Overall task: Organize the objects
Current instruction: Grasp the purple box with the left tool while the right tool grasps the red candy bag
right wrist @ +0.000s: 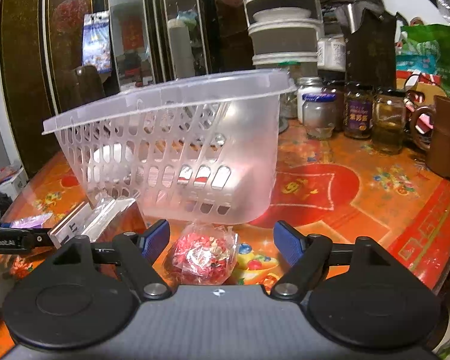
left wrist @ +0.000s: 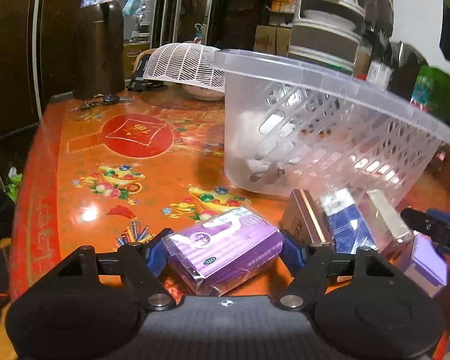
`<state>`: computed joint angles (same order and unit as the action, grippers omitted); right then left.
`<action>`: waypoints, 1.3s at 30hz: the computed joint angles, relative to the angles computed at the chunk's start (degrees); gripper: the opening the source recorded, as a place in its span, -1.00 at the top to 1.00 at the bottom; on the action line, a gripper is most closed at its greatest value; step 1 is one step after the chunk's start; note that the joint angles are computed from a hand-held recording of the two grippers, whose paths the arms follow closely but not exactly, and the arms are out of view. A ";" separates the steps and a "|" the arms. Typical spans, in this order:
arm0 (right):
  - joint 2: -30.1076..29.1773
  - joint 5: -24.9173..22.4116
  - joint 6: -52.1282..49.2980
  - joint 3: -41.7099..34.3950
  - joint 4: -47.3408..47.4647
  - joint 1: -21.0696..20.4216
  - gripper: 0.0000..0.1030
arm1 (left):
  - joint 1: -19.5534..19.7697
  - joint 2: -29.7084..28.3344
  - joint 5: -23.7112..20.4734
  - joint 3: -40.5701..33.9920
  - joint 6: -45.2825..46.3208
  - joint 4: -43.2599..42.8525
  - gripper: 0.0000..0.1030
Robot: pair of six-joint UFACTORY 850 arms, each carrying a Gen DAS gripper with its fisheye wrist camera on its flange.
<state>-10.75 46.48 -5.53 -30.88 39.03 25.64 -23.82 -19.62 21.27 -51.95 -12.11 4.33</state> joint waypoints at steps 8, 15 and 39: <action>1.00 -3.54 -0.36 -0.15 -0.29 -0.39 -0.54 | 1.38 -0.43 2.10 0.10 -11.19 10.45 -0.50; 0.43 -11.17 -0.27 -3.43 -3.98 -2.53 -0.49 | 2.12 -0.26 3.21 0.50 -15.35 14.22 -0.51; -1.38 -3.14 -11.75 -1.57 6.03 1.78 0.02 | 1.61 -0.10 2.78 0.51 -13.93 14.28 -0.50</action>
<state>-12.12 43.34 -17.28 -32.46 45.05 27.42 -22.21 -19.72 24.05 -51.43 -26.04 18.61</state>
